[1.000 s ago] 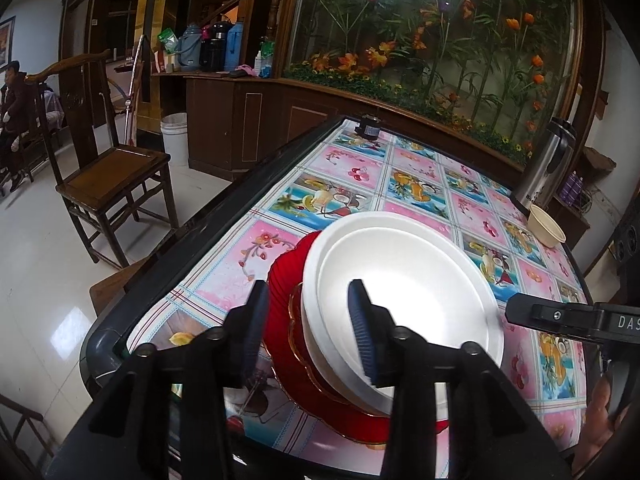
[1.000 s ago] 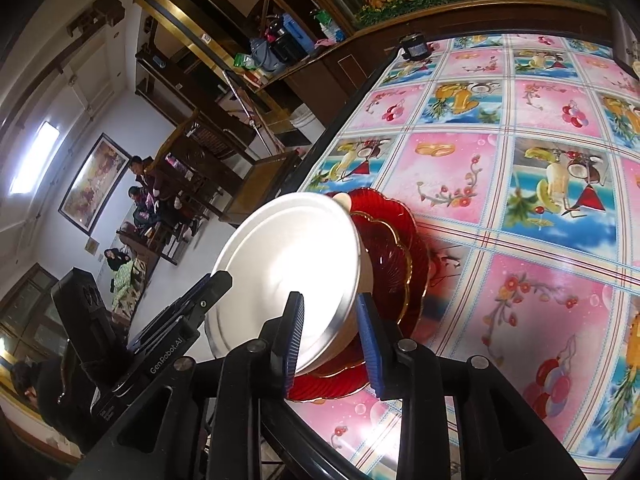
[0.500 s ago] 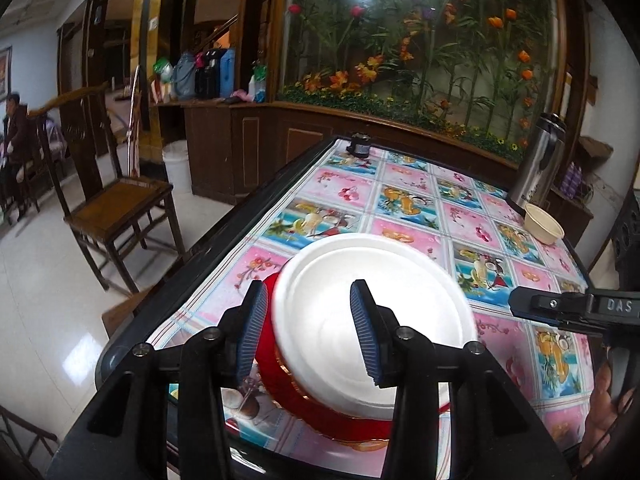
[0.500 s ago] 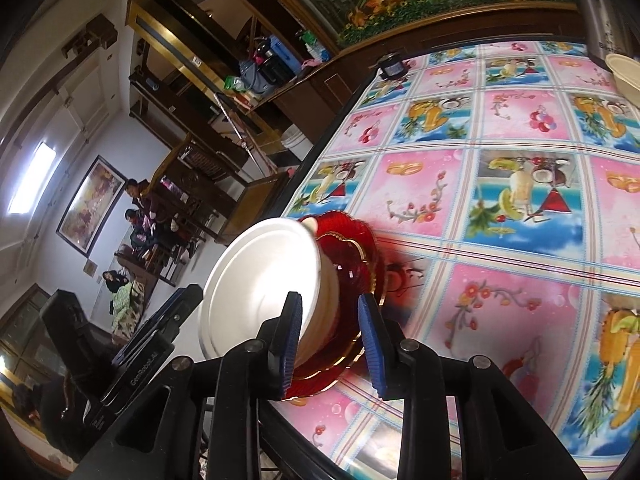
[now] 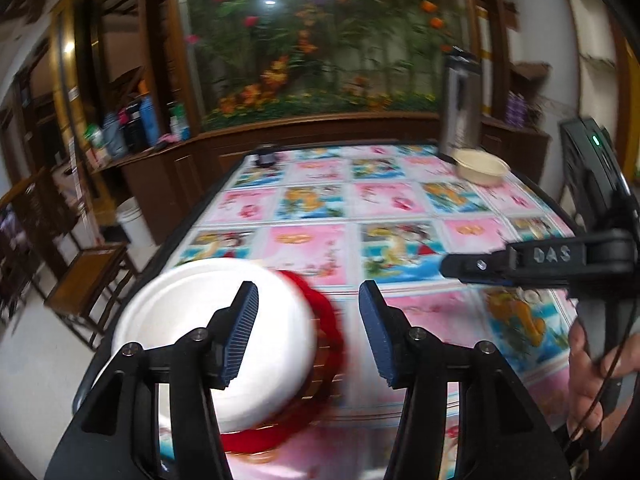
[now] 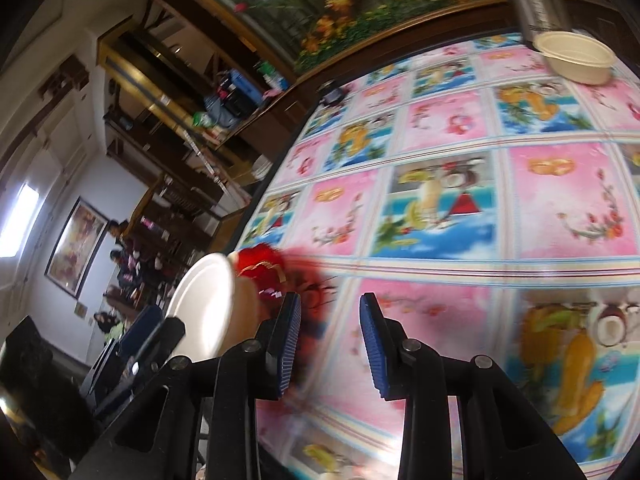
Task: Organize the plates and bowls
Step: 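Move the right gripper toward the beige bowl beside the thermos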
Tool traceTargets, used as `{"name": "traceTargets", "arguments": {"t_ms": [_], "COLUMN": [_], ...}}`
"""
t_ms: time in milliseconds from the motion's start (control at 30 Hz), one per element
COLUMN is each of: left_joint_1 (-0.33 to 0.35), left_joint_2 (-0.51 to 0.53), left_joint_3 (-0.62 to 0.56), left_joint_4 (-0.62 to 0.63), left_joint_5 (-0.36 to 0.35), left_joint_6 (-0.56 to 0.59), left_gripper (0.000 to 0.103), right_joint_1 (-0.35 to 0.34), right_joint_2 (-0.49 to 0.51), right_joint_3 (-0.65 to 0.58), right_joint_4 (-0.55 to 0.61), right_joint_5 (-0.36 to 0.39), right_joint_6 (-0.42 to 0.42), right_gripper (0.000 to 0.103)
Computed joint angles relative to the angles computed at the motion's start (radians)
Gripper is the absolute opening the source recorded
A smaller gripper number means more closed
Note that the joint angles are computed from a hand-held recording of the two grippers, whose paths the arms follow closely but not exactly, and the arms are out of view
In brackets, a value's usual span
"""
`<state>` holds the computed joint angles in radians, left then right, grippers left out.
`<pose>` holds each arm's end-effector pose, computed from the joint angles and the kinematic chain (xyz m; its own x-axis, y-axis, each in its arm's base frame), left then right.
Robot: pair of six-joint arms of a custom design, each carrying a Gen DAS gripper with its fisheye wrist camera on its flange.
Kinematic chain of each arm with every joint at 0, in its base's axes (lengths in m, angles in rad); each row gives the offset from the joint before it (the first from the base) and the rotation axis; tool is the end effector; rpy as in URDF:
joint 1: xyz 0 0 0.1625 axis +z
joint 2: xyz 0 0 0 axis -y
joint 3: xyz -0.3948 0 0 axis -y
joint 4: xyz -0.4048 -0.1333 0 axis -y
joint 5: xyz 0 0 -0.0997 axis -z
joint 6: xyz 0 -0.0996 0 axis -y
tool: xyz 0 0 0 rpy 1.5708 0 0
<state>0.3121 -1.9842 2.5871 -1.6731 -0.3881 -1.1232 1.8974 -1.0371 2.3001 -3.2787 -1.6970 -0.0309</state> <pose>-0.1632 -0.2896 0.2136 -0.6200 -0.0279 -0.7841 0.6377 0.5642 -0.5243 0.2607 -0.3931 0.0703 -0.9476 -0.2933 0.1269 -0.3190 0.8463 -0.4267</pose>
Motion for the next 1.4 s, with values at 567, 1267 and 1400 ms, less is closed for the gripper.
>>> {"name": "traceTargets", "arguments": {"t_ms": [567,1267,1400], "left_joint_1": [0.141,0.306,0.376], "left_joint_2": [0.482,0.829,0.934], "left_joint_3": [-0.058,-0.244,-0.351], "left_joint_4": [-0.7,-1.254,-1.354], "left_joint_5": [-0.087,-0.182,-0.225], "left_joint_6": [0.445,0.846,0.905], "left_gripper": [0.051,0.051,0.051], "right_joint_1": [-0.169,-0.216,-0.203], "right_joint_2": [-0.126,-0.176,-0.203], "right_joint_3": [0.063,0.039,0.012], "right_joint_4": [-0.044,0.002,0.027], "right_joint_5": [-0.009,-0.106,-0.159], "right_joint_6": [-0.013,-0.005,0.01], "right_gripper": [0.034,0.034,0.034]}}
